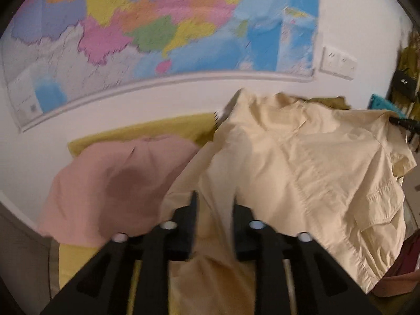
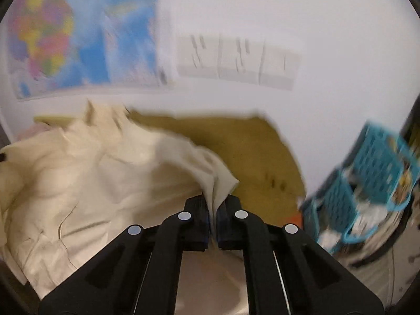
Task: Fold large clothes
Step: 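Lower the cream shirt onto the bed and open both grippers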
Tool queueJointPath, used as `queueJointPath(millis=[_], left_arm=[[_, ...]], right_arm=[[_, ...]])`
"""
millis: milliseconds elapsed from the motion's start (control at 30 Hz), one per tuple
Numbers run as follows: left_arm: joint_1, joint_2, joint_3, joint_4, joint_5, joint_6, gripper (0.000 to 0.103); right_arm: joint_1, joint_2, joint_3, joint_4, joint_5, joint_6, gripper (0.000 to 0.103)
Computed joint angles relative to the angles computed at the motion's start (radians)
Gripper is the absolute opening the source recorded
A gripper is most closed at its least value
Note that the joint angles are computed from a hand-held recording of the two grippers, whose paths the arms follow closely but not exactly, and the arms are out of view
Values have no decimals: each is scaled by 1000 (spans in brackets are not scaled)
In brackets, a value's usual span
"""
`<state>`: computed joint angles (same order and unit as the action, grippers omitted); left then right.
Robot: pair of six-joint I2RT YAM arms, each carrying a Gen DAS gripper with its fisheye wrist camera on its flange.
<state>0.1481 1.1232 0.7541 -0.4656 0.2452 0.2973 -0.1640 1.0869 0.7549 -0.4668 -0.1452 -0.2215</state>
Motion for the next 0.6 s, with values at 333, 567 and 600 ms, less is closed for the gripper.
queueJointPath(millis=[333,567,600], left_arm=[[-105,-145,-26,-159,-5,63,83],[-295,-107,-133,-163,-118,5,32],[-266,-86,-121,-167,-114,2,9]], right_arm=[[-46,-85,-196,120,-41,107,74],[12,-336,-283,35,-129,141,80],[33,-350,-301,38,-137,152,80]])
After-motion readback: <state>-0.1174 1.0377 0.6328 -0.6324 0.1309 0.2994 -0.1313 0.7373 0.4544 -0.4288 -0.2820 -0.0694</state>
